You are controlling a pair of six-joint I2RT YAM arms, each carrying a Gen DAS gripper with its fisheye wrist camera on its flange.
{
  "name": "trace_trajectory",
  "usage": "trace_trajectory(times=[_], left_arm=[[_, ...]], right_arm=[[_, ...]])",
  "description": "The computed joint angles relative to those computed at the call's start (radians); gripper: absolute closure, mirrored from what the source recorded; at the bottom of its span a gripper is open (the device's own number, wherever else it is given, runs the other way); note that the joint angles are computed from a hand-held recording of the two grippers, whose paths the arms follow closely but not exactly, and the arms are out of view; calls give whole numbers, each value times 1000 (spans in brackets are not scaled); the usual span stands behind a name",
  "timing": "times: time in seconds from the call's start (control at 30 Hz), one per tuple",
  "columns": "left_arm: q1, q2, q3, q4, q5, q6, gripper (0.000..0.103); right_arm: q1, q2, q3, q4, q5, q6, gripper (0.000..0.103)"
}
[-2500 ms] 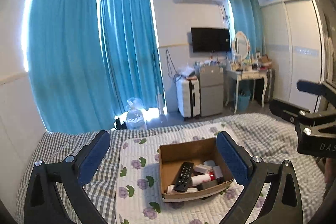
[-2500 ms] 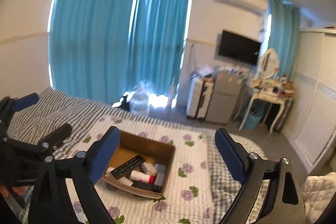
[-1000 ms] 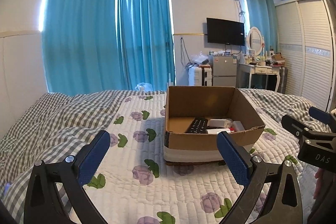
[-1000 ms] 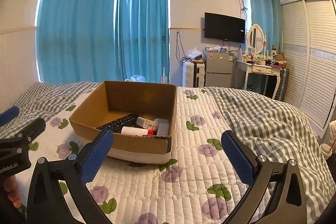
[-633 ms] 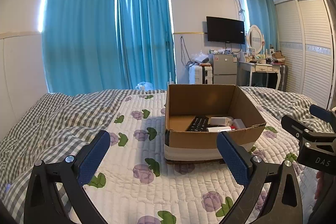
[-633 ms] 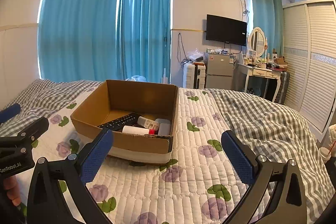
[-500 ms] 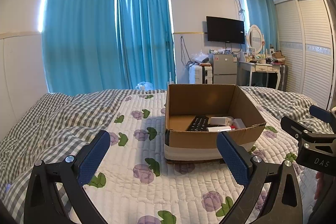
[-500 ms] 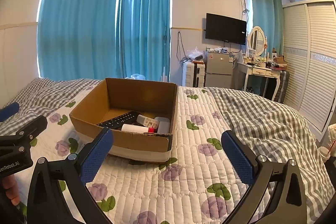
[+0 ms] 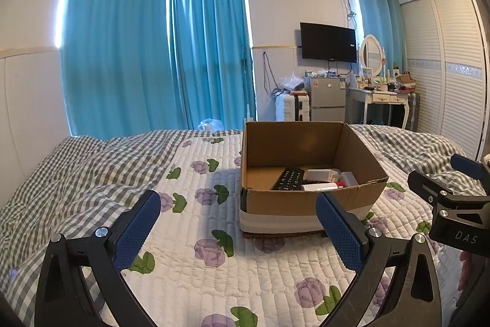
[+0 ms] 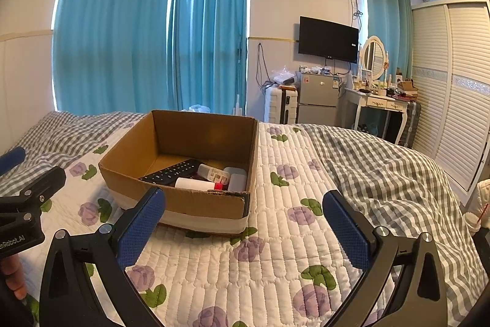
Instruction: Organize rigid objects
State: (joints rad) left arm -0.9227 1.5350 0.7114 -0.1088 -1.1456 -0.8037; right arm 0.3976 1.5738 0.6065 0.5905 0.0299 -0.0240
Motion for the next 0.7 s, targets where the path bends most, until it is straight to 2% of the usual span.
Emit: trace_trajectory(times=[0.7], left_arm=[[0,6,3,1,4,2,0]], right_arm=[[-3,5,9,-22,9,1,0]])
